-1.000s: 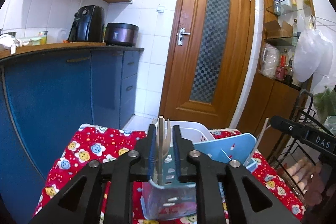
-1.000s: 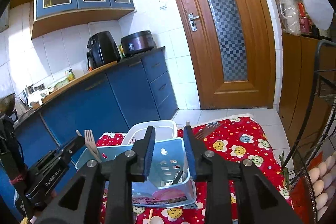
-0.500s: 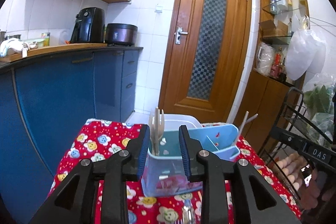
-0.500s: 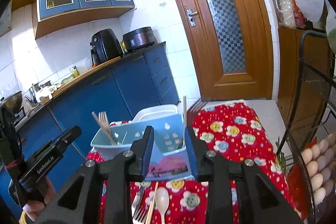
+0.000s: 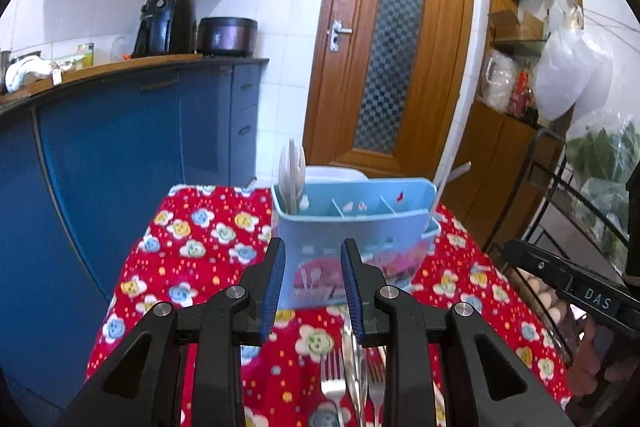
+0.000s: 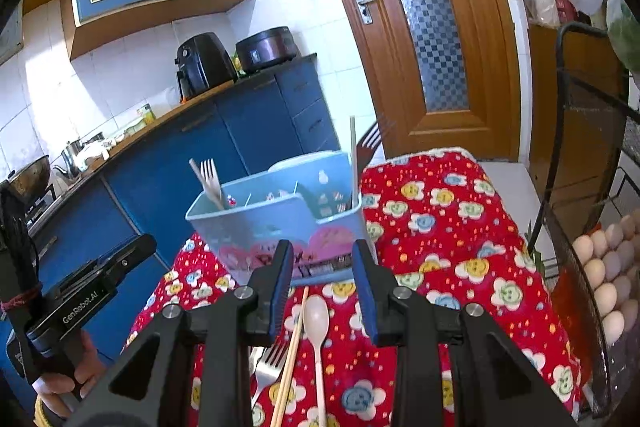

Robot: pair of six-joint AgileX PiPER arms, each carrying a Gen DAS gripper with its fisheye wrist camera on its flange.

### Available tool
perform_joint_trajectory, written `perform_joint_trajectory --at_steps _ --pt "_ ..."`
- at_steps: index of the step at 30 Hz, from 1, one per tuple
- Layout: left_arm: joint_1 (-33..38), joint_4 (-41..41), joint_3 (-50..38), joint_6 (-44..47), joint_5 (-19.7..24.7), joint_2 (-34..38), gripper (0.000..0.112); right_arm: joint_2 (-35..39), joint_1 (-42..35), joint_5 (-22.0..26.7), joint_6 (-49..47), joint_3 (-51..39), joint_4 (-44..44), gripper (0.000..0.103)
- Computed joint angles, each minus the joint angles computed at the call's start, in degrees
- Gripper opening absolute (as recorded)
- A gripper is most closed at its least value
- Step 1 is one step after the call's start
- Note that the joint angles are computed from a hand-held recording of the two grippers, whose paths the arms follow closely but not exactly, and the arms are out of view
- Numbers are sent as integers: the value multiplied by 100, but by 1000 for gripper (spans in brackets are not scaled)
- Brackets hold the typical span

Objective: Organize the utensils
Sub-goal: 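Move both tools back toward the remaining utensils on the table, then lower both tools toward the white spoon and the metal fork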

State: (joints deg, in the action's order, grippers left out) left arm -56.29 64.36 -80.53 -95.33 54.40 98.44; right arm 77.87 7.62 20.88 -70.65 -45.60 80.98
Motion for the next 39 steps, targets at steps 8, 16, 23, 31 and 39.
perform_joint_trajectory --at_steps 8,16,23,31,39 --pt "-151 -342 173 68 30 7 29 -43 81 -2 82 315 -116 33" --pt "-124 -678 444 -51 -95 38 29 154 117 16 85 474 -146 33" --pt "-46 -970 573 -35 -213 142 29 490 229 -7 329 461 -454 34" --pt "88 -1308 642 104 -338 283 29 873 305 30 627 349 -715 34" --pt "202 -1584 714 181 -477 412 29 1134 403 31 772 270 -868 34"
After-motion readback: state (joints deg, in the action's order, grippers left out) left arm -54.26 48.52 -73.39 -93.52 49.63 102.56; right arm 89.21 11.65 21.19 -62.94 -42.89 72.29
